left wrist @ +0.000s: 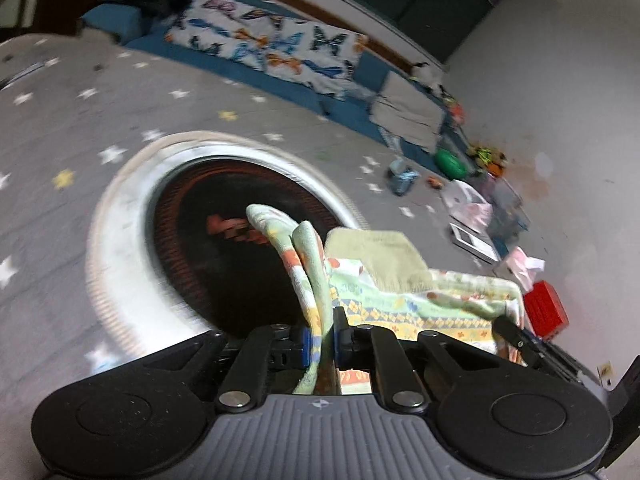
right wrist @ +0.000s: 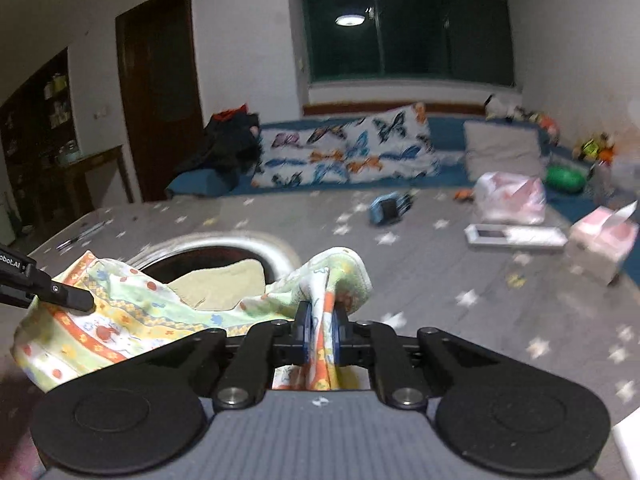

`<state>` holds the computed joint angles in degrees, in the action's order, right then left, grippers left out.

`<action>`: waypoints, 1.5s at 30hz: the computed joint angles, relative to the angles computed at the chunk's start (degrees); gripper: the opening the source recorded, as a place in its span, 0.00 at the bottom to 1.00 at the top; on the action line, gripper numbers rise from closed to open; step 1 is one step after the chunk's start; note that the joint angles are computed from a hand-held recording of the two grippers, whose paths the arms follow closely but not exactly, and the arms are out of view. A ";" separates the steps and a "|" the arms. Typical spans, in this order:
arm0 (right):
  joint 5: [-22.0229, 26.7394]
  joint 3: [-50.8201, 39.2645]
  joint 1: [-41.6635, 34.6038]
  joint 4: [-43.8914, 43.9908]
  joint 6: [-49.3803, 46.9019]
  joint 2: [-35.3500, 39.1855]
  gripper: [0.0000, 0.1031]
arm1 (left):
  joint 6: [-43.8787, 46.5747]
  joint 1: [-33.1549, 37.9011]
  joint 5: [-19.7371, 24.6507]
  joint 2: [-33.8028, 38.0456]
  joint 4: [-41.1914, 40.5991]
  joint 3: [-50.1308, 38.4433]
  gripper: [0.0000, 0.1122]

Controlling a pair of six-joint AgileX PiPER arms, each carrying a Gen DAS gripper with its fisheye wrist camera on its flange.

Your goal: Fold clothes

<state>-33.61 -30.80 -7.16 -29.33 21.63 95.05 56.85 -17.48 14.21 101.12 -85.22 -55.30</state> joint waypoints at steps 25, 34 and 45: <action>3.22 -5.19 -14.36 5.88 -12.15 6.89 0.09 | -45.11 -11.92 3.13 19.00 47.86 -27.91 0.08; 5.79 -7.10 -15.22 6.34 -11.46 9.14 0.10 | -54.15 -13.82 4.83 22.20 57.69 -31.67 0.11; 7.31 -6.96 -14.27 10.81 -16.41 8.42 0.26 | -66.14 -16.68 4.61 22.93 72.83 -32.48 0.40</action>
